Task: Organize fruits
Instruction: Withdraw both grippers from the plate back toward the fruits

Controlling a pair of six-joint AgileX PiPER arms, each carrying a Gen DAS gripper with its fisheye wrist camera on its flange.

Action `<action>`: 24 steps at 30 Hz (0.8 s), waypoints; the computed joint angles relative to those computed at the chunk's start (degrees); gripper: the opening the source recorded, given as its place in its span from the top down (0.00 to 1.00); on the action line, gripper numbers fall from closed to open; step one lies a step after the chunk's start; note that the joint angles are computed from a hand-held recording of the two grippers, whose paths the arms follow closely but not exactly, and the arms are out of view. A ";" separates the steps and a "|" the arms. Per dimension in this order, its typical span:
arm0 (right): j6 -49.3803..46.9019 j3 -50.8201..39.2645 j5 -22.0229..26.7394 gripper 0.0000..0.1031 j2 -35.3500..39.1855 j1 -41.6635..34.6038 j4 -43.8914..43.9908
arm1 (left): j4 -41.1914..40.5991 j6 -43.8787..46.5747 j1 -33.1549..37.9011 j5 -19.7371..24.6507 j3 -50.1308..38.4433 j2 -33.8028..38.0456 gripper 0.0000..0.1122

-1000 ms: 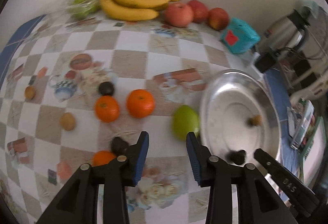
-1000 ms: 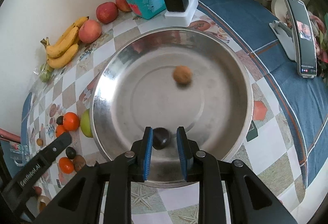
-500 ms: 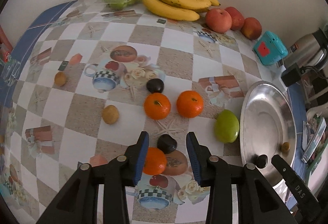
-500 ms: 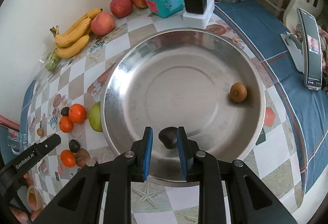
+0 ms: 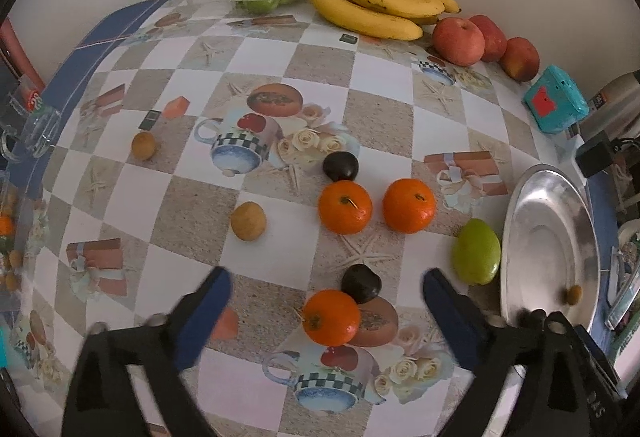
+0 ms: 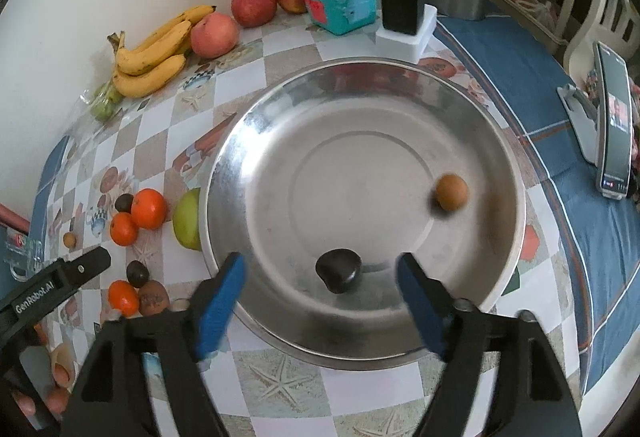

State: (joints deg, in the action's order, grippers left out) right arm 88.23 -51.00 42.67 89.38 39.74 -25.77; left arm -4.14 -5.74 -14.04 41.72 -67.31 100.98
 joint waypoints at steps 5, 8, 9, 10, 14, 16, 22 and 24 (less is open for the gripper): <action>1.25 -0.30 0.06 0.08 0.17 0.90 -2.22 | 1.67 -1.05 0.16 -1.58 0.85 -0.50 0.08; 2.34 -0.42 -0.02 0.08 0.19 1.50 -3.69 | 2.70 -1.22 0.34 -2.51 1.40 -0.85 0.08; 2.63 -0.50 -0.04 0.08 0.22 1.72 -4.30 | 2.86 -1.03 0.49 -3.01 1.69 -1.09 0.08; 2.90 -0.77 0.32 0.08 0.41 2.06 -4.99 | 2.71 -0.69 0.75 -3.54 2.01 -1.36 0.08; 3.86 -1.48 0.86 0.08 0.93 2.88 -7.08 | 2.09 0.67 2.04 -5.70 3.24 -2.77 0.08; 5.00 -0.60 -1.21 0.08 0.35 2.61 -7.51 | 1.37 1.85 2.89 -5.61 3.18 -2.95 0.08; 2.51 -2.53 -4.29 0.08 2.20 2.56 -5.25 | -0.20 5.12 5.94 -4.17 2.40 -2.93 0.08; -0.22 -4.89 -3.79 0.08 3.76 3.10 -3.95 | 2.32 3.68 6.50 -4.59 2.60 -3.29 0.08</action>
State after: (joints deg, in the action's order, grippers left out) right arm 88.02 -55.89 38.88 93.13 42.84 -29.72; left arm -1.83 -2.06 -7.54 37.13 -64.71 97.69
